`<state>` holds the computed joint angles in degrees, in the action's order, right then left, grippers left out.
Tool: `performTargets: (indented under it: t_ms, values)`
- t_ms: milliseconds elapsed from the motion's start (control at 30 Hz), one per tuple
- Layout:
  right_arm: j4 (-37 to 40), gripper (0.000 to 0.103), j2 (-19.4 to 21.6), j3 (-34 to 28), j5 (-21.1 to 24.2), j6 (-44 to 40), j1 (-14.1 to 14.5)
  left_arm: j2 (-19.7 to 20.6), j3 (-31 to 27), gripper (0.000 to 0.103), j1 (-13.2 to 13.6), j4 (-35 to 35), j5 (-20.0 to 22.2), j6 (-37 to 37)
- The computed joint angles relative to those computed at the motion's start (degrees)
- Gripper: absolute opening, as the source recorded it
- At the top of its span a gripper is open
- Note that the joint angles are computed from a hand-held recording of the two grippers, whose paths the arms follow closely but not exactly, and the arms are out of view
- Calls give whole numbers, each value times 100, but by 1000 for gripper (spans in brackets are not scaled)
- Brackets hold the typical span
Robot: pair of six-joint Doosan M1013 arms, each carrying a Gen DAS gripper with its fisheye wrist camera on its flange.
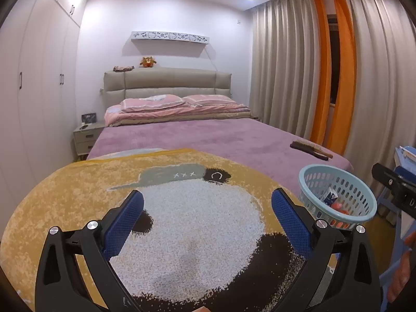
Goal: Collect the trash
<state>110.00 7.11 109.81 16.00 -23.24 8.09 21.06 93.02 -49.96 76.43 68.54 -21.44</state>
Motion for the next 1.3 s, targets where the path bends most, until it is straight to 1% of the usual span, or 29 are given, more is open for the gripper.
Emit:
performTargets:
  t_ms: [233, 333, 467, 667, 900, 1100, 1300]
  values:
    - [-246, 86, 42, -3, 15, 180, 27, -34, 28, 96, 31, -58, -96, -141]
    - [-318, 86, 55, -9, 3, 252, 33, 52, -78, 96, -8, -80, 212, -10]
    - [-730, 86, 79, -62, 13, 727, 28, 120, -160, 96, -43, -31, 334, 178]
    - [-631, 86, 71, -57, -3, 626, 25, 172, -225, 96, -69, -8, 467, 312]
    - [-595, 86, 51, -35, 7, 539, 34, 156, -221, 96, -60, -74, 463, 274]
    - [-750, 86, 57, -50, 10, 696, 26, 135, -203, 96, -56, -86, 422, 226]
    - [-735, 86, 55, -49, 7, 677, 24, 131, -204, 96, -57, -94, 417, 217]
